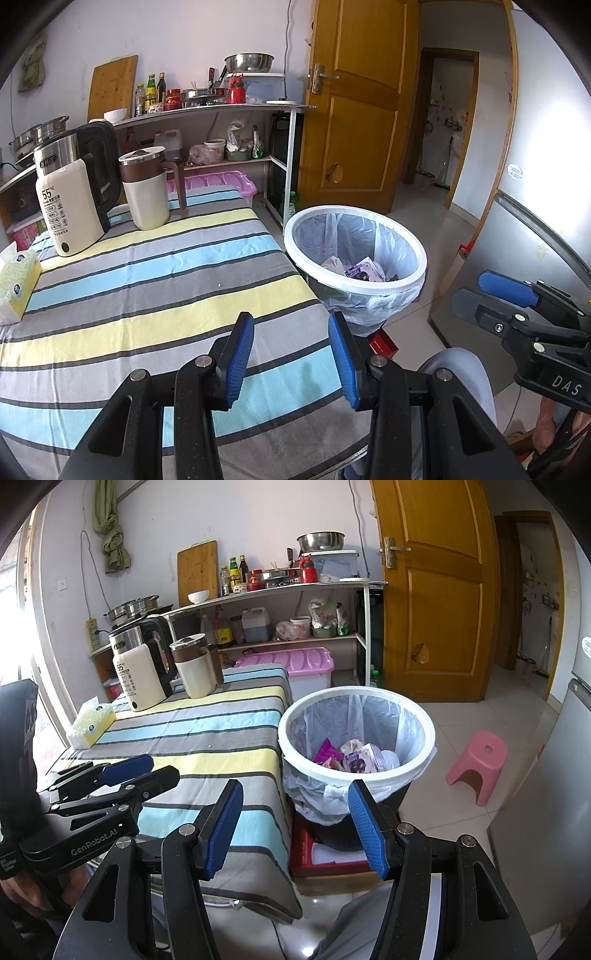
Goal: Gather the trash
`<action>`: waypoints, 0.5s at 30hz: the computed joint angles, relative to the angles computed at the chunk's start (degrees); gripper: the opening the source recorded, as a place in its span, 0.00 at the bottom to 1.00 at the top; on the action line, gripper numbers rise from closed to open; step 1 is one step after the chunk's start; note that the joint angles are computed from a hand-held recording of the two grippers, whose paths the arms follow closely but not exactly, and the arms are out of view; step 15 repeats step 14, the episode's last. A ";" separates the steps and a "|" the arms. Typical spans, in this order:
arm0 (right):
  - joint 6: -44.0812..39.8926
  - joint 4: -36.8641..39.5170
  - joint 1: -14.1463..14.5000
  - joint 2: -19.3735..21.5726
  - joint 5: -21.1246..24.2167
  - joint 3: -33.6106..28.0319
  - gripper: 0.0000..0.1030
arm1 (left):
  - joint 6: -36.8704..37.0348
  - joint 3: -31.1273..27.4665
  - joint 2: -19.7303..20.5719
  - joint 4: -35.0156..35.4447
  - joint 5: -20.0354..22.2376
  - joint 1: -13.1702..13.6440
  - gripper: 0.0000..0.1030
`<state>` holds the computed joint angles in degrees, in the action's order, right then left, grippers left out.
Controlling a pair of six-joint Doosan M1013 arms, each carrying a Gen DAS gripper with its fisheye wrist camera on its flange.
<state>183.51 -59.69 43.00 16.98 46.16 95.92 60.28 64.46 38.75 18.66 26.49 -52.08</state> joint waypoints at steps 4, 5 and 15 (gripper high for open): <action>0.12 0.02 0.00 0.02 -0.06 0.12 0.58 | -0.76 0.15 -0.06 0.73 -0.12 -0.05 0.41; 0.15 -0.01 -0.01 0.04 -0.08 0.13 0.58 | -0.99 0.13 -0.04 1.04 -0.13 -0.11 0.41; 0.06 0.09 -0.05 0.01 -0.10 0.14 0.58 | 0.35 0.17 0.00 -0.22 -0.85 -0.16 0.41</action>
